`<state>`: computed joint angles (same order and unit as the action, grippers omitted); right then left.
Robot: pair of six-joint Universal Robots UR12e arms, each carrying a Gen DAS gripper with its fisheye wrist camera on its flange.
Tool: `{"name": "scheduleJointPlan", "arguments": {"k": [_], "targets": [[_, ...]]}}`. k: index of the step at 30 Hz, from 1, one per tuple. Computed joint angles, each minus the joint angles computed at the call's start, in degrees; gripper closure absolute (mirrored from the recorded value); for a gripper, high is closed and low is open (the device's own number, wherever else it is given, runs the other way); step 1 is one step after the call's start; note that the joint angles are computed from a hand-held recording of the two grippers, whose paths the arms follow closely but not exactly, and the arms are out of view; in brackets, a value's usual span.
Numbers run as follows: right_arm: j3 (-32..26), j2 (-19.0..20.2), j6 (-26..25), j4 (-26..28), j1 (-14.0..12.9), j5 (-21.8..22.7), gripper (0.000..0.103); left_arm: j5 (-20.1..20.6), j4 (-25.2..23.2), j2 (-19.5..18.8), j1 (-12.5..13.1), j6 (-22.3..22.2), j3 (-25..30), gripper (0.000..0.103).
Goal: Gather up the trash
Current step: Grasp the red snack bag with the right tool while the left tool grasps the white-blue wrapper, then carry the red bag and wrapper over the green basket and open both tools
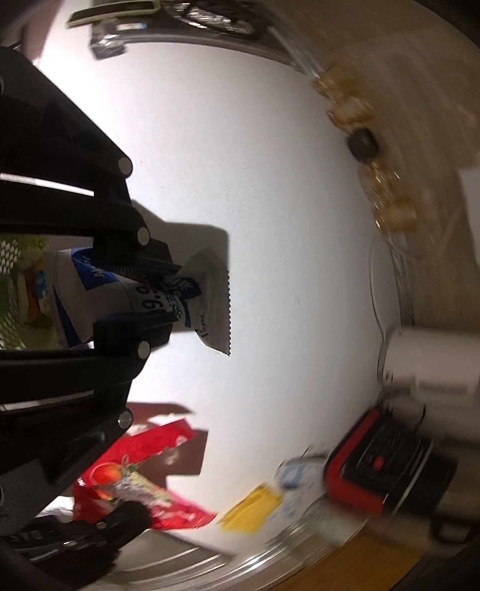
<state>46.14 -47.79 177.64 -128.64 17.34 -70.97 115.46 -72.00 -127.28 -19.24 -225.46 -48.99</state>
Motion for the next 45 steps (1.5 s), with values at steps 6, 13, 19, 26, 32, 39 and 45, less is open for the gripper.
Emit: {"name": "scheduleJointPlan", "arguments": {"k": [6,13,19,26,32,39,45], "targets": [[13.5,-8.1,5.5,-6.3,1.5,-5.4,0.092,-3.0,8.5,5.7,-1.4,13.4,-9.8,0.086],[25.2,-15.1,13.8,-10.0,4.3,-12.3,0.091,-12.1,16.2,12.7,-2.0,26.2,-22.5,0.086],[31.3,-18.9,19.8,-10.8,6.2,-18.6,0.091,-19.8,18.5,15.5,-2.1,33.2,-30.0,0.086],[36.1,-21.7,25.0,-10.9,7.0,-21.2,0.09,-23.7,18.9,16.0,-2.5,37.7,-33.8,0.084],[38.3,-22.9,27.3,-10.6,7.6,-22.0,0.09,-25.0,18.9,15.5,-2.6,39.8,-34.8,0.069],[39.2,-23.6,28.9,-10.7,7.7,-22.7,0.089,-24.5,20.9,15.6,-2.8,41.2,-34.7,0.044],[38.8,-23.4,28.6,-10.5,7.7,-22.7,0.089,-24.4,21.9,16.3,-2.6,41.9,-35.0,0.037]]}}
